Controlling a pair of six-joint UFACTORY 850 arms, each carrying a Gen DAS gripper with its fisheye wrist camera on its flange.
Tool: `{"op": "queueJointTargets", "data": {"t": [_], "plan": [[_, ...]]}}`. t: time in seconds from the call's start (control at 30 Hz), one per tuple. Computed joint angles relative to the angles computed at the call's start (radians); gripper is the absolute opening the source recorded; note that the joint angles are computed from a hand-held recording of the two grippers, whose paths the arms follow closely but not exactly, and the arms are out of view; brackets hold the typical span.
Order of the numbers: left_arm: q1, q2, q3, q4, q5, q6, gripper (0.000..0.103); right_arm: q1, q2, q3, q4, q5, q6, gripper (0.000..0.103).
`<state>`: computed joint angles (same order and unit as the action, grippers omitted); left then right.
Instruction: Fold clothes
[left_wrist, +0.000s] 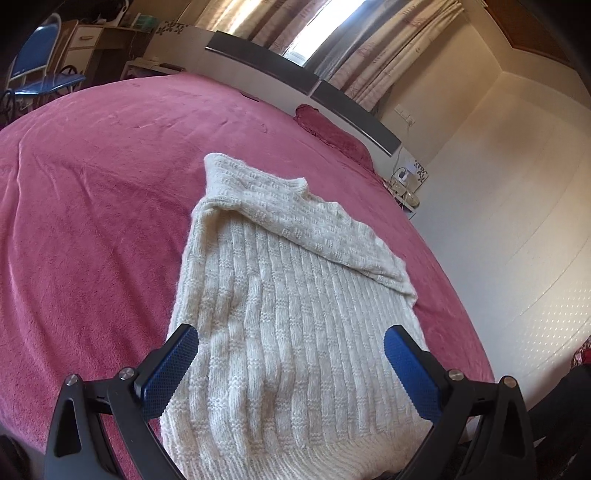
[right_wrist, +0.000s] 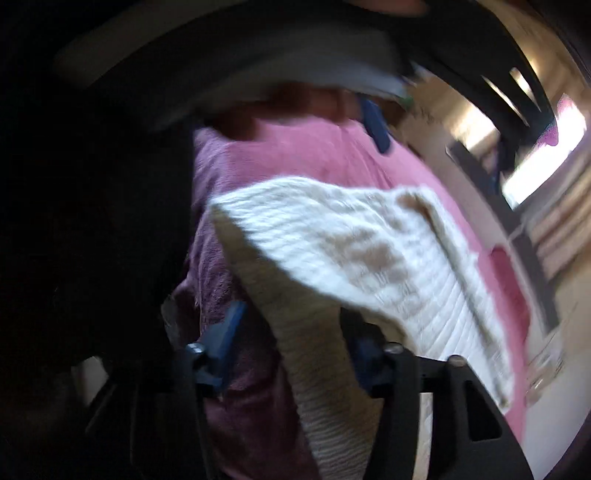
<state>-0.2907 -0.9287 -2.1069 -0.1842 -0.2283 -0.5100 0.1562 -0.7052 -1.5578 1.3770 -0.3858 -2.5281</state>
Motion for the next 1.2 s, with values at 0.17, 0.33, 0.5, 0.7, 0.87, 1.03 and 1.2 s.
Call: {"op": "queueJointTargets", "data": {"t": [0.17, 0.33, 0.5, 0.7, 0.87, 1.03, 1.2], "plan": [[0.004, 0.005, 0.011, -0.049, 0.009, 0.033, 0.103, 0.002, -0.037, -0.043, -0.073, 0.039, 0.092, 0.054], [0.005, 0.002, 0.007, -0.065, 0.005, 0.044, 0.103, -0.012, -0.095, -0.170, -0.340, -0.026, 0.494, 0.028], [0.006, -0.004, 0.000, -0.081, -0.003, 0.056, 0.103, -0.034, -0.168, -0.330, -0.511, -0.257, 0.812, 0.019], [0.007, -0.011, -0.011, -0.102, -0.014, 0.074, 0.103, -0.072, -0.216, -0.441, -0.546, -0.445, 0.983, 0.019], [0.007, -0.011, -0.011, -0.119, -0.012, 0.088, 0.103, -0.096, -0.270, -0.546, -0.546, -0.581, 1.100, 0.020], [0.007, -0.010, -0.009, -0.130, -0.009, 0.099, 0.103, -0.086, -0.287, -0.571, -0.612, -0.543, 1.143, 0.021], [0.010, -0.011, -0.008, -0.155, -0.015, 0.118, 0.103, -0.058, -0.265, -0.521, -0.644, -0.475, 1.115, 0.016]]}}
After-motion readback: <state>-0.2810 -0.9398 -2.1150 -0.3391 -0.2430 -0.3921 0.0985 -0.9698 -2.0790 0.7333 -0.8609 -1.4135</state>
